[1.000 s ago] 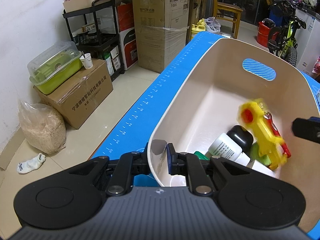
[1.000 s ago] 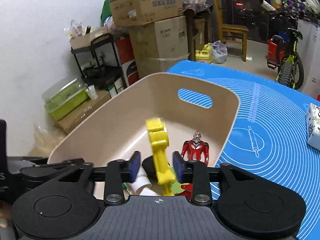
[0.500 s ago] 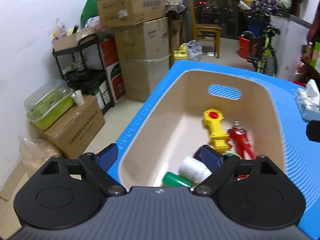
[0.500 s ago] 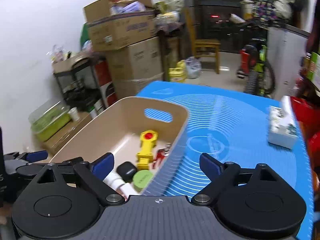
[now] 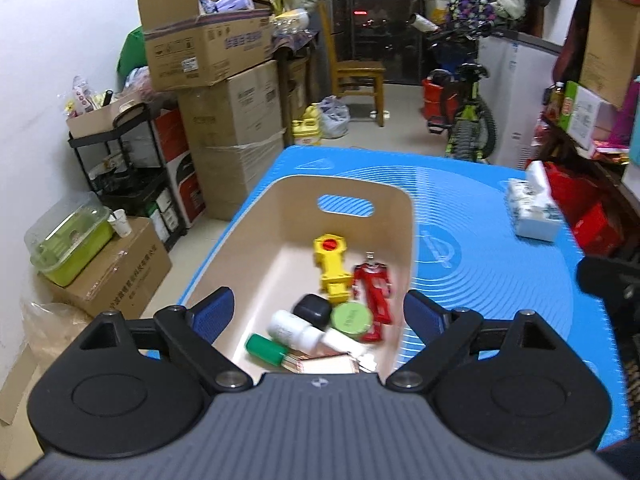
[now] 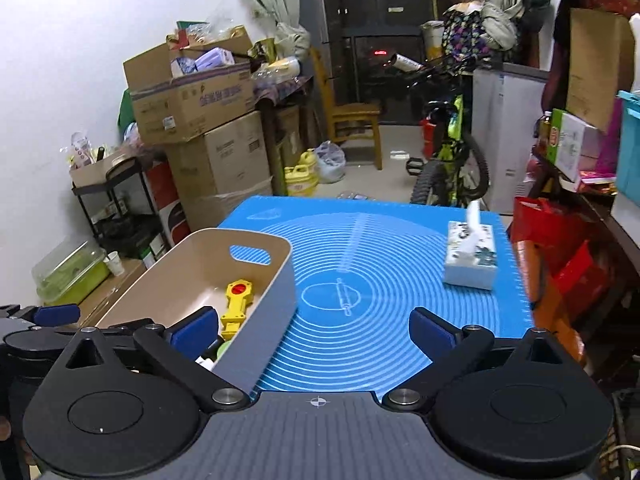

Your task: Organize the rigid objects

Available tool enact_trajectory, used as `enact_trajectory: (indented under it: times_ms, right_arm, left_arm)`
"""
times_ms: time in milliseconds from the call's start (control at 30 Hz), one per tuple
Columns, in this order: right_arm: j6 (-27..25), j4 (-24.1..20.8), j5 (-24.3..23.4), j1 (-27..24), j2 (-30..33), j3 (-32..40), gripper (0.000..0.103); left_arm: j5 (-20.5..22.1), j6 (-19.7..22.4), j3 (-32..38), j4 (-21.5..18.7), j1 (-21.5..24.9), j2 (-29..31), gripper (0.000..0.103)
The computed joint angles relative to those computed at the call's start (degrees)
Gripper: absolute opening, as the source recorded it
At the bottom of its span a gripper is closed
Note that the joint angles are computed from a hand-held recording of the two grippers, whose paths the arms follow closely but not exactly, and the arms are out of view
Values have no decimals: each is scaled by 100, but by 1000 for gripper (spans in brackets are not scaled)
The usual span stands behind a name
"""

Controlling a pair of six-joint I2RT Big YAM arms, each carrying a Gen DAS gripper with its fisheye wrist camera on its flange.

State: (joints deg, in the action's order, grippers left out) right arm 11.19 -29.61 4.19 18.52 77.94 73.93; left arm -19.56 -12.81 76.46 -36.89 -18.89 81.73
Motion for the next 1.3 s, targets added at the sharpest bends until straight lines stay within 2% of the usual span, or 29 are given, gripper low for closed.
enact_trajectory:
  times_ms: [233, 467, 700, 1033, 1300]
  right_arm:
    - [45, -74, 155, -78, -654, -574, 100]
    - [-55, -26, 404, -89, -1190, -1173, 100]
    - [24, 8, 393, -141, -1527, -1693, 100]
    - [36, 258, 573, -33, -1779, -2282, 100]
    - [91, 303, 559, -31, -1787, -2409, 100]
  left_arm:
    - [-89, -103, -156, -166, -403, -280, 92]
    - [-134, -210, -478, -164, -739, -514, 92]
    - [-133, -381, -803, -181, -970, -642, 92]
    - [-297, -412, -1197, -18, -1084, -702, 92]
    - [-408, -405, -1398, 261, -1134, -700, 91]
